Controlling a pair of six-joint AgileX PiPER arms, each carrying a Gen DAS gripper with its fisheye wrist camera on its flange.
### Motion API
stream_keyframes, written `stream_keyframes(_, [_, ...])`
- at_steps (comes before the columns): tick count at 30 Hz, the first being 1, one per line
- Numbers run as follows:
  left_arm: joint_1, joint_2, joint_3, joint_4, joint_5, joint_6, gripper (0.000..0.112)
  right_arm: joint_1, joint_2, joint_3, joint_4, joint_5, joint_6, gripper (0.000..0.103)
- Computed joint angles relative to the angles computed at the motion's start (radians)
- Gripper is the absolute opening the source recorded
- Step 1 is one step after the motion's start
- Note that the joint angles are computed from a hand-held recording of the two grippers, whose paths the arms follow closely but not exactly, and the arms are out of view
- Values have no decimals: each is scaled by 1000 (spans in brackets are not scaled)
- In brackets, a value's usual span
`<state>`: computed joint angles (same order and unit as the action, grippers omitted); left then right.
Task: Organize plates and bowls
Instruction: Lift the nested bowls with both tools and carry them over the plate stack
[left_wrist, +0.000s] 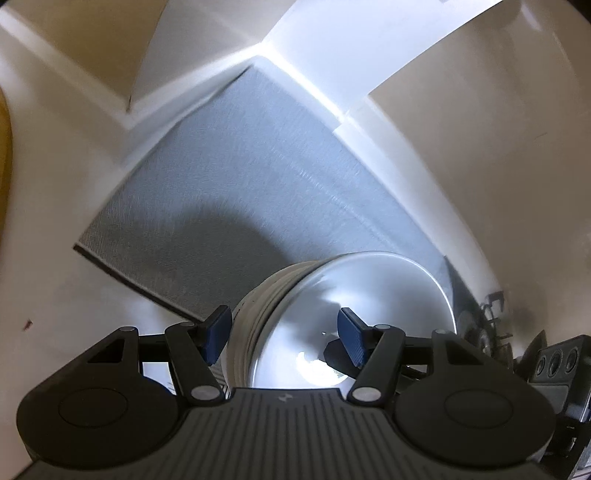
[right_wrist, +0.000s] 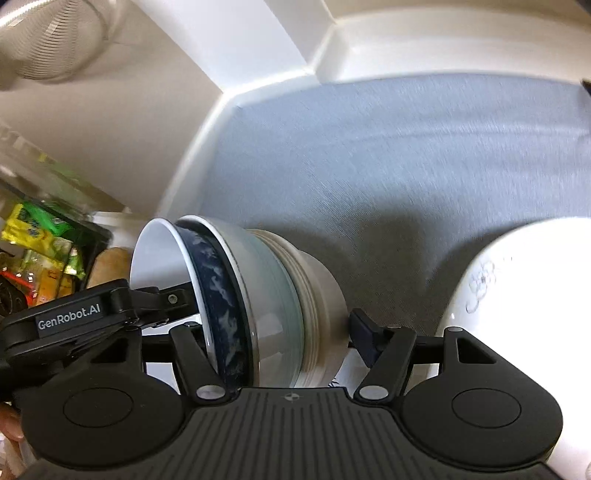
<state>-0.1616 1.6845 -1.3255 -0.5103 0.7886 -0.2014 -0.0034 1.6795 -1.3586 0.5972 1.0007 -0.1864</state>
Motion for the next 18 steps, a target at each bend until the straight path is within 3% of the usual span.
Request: stream_keyframes(18, [-2,7,-53,7,42,-27,67,-5,1,-23,-17,10,23,68])
